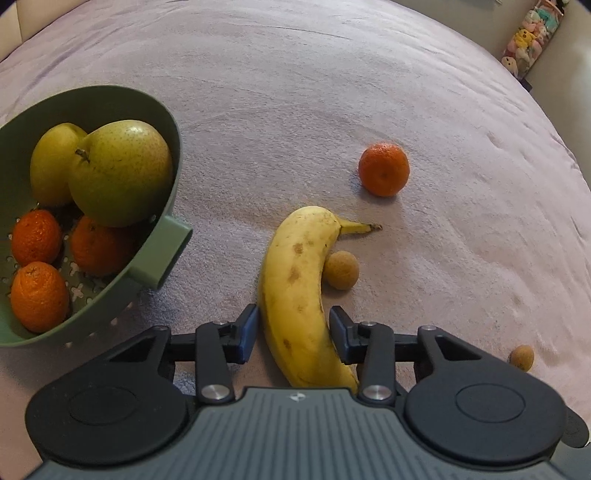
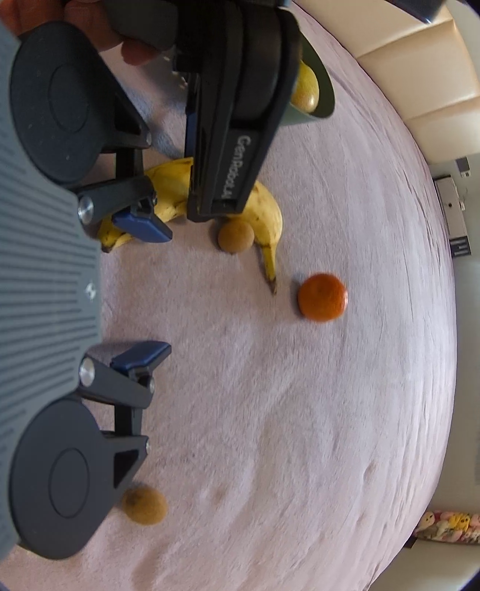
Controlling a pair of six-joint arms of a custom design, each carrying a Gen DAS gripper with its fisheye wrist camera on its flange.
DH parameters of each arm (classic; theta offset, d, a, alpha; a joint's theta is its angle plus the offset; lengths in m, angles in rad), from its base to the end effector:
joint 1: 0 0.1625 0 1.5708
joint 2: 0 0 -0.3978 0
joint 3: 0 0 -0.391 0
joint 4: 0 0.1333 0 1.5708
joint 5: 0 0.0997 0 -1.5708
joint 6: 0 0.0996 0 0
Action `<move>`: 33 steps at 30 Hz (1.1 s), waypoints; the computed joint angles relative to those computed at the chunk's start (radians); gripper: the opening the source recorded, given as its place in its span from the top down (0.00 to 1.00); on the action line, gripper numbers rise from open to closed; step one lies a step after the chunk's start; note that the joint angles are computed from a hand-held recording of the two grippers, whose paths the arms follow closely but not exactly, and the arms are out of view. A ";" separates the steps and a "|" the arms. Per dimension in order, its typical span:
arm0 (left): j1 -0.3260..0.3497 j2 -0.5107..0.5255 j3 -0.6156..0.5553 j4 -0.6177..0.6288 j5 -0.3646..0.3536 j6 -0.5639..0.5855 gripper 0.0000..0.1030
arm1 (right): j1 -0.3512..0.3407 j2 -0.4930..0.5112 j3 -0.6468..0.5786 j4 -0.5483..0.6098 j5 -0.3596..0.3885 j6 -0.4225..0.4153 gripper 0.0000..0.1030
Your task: Organize fruits
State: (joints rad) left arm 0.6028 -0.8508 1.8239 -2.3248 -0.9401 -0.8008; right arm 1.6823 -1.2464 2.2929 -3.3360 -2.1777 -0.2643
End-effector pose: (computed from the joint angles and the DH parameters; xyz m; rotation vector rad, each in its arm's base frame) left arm -0.3542 -0.4769 0.0382 0.3028 2.5227 -0.4638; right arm 0.1263 -0.4401 0.2051 0.1686 -2.3764 0.8297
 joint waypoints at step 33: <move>0.019 0.015 0.020 -0.073 0.034 0.069 0.58 | 0.012 0.027 -0.032 -0.083 -0.070 -0.261 0.44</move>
State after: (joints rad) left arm 0.6219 -0.8362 1.8440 -2.3973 -0.9064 -0.7319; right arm 1.6940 -1.2190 2.2607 -3.4193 -2.2478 -0.5255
